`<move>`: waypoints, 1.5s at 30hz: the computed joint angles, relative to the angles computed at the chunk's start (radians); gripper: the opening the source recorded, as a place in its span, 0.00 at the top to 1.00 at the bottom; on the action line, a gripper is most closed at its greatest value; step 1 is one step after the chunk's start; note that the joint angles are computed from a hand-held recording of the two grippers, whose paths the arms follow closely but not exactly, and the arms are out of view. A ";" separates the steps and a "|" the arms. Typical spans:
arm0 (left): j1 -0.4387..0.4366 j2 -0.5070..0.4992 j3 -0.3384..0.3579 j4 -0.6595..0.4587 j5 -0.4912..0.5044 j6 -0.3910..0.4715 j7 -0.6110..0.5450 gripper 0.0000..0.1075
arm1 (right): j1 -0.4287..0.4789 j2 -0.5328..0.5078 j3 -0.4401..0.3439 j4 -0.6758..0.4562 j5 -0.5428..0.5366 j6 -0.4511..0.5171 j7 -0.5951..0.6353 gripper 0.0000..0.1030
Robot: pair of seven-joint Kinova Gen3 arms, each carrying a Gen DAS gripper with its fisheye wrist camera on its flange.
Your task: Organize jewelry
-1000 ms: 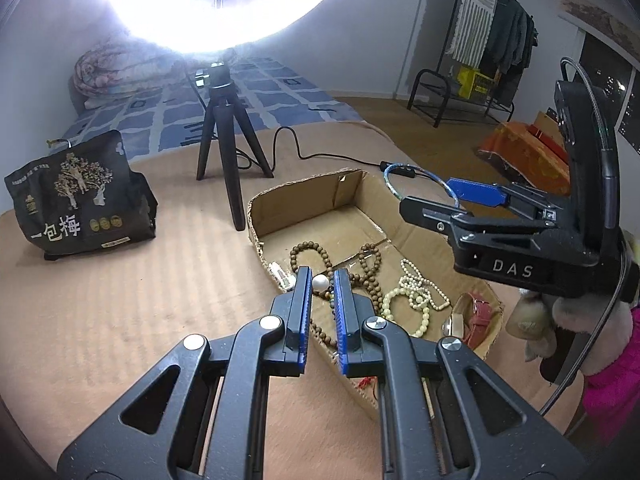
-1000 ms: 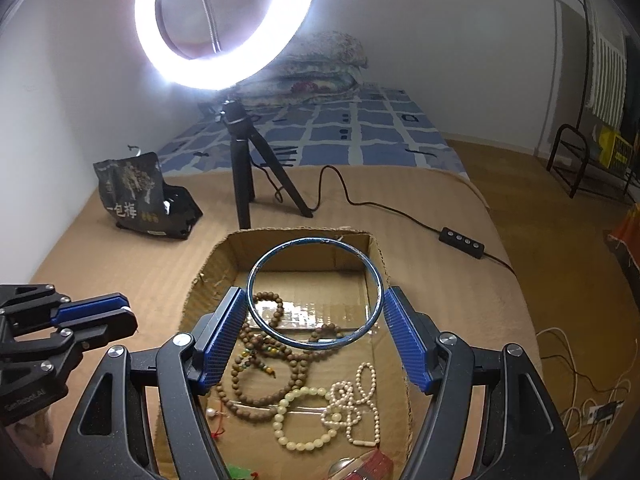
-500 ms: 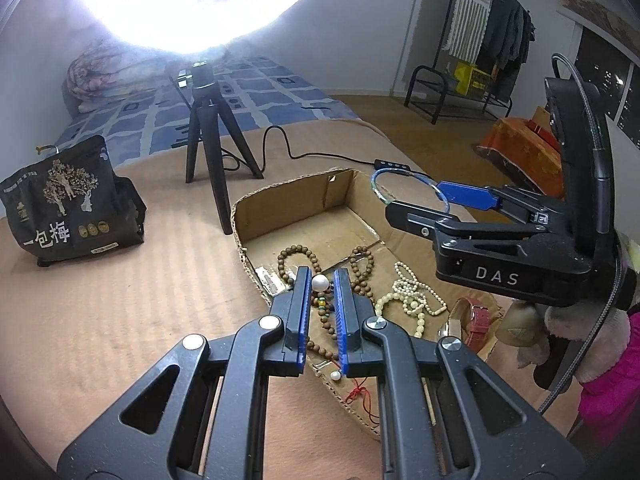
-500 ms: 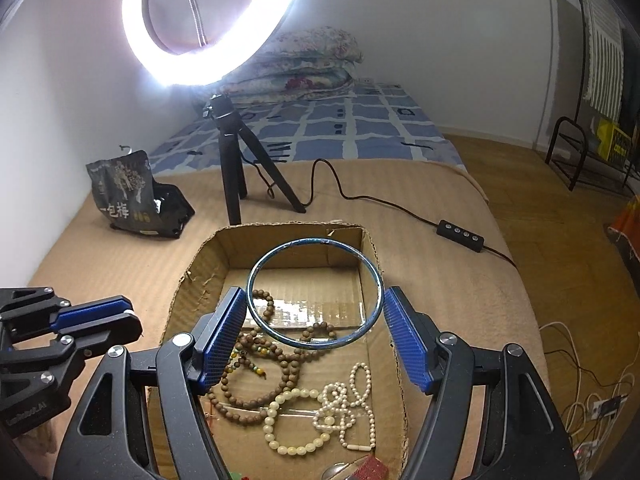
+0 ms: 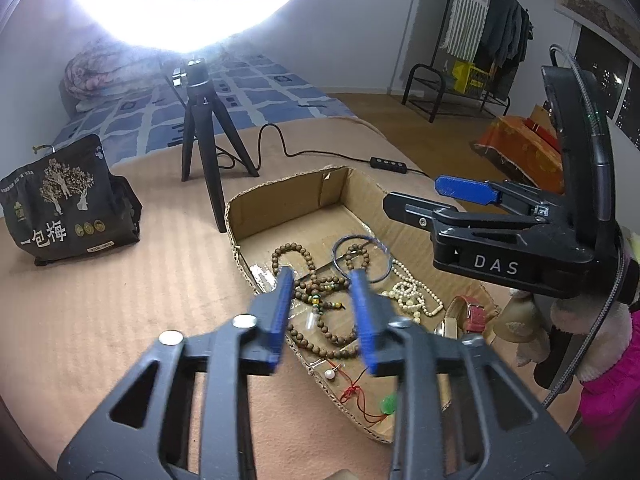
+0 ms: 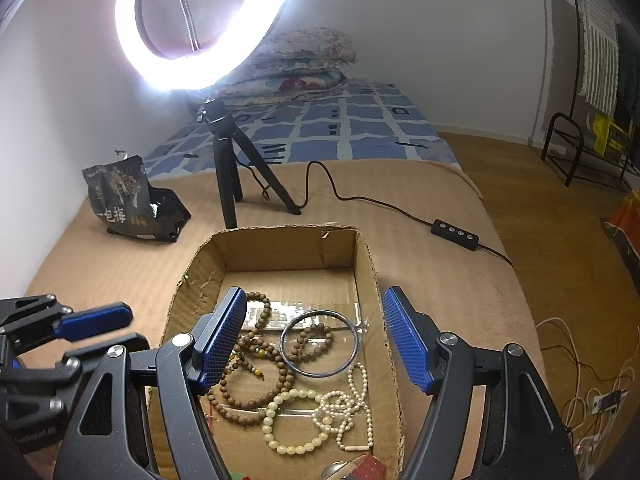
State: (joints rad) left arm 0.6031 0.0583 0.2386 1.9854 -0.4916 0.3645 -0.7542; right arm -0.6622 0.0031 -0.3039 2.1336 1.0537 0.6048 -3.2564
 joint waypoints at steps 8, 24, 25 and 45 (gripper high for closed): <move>0.000 -0.006 0.004 0.002 0.007 0.009 -0.004 0.66 | -0.008 -0.001 -0.005 -0.016 -0.035 0.037 0.022 0.31; -0.065 -0.157 0.118 0.021 -0.015 0.111 0.036 0.66 | -0.039 -0.084 -0.094 -0.060 -0.107 0.201 0.053 0.31; -0.074 -0.169 0.130 0.021 -0.010 0.118 0.034 0.66 | -0.043 -0.091 -0.104 -0.067 -0.117 0.220 0.057 0.31; -0.214 -0.493 0.292 0.026 0.234 0.298 -0.154 0.66 | -0.199 -0.133 -0.325 -0.209 -0.143 0.680 -0.049 0.26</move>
